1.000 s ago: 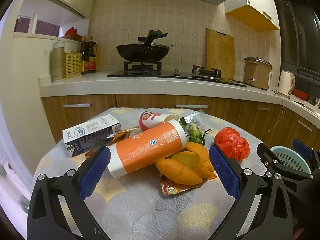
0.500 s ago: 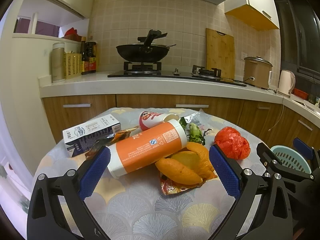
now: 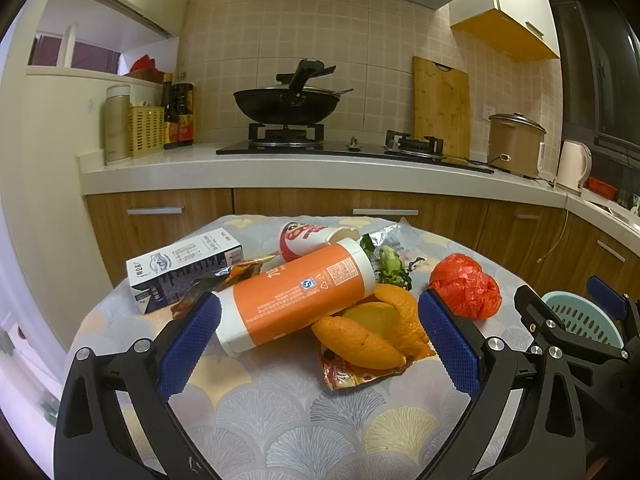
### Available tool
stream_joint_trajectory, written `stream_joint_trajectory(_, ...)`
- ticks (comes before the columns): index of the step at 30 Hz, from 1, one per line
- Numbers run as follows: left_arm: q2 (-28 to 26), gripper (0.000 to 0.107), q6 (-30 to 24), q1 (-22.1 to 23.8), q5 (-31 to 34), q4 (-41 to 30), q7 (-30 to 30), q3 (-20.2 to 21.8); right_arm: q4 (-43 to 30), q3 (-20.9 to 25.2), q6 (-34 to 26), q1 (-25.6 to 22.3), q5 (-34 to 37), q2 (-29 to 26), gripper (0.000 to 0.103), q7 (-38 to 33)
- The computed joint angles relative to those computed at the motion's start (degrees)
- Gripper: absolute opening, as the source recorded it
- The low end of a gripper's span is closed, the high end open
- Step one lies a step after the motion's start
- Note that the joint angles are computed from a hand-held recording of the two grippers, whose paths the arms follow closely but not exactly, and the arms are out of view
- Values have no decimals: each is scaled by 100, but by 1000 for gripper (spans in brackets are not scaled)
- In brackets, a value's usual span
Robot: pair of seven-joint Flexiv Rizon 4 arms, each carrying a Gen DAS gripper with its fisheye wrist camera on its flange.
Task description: Collect trash
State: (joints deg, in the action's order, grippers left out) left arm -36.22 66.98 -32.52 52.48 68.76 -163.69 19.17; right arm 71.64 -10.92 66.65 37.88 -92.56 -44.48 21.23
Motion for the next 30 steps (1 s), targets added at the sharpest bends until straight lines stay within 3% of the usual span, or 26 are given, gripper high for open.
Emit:
stream_joint_trajectory(18, 41, 96, 13, 10, 66, 46, -100, -3, 52, 20, -83, -7, -153, 44, 96, 104)
stream_joint_trajectory(23, 181, 96, 108, 41, 104, 214, -416, 46, 39, 36, -59, -20, -232, 50, 95, 99)
stream_joint_trajectory(28, 476, 96, -5, 115, 175, 479, -367, 62, -18, 96, 71, -94, -250, 17, 85, 89)
stream_joint_trajectory(30, 630, 96, 8, 248, 219, 615, -296, 14, -49, 102, 167, -119, -199, -8, 74, 55)
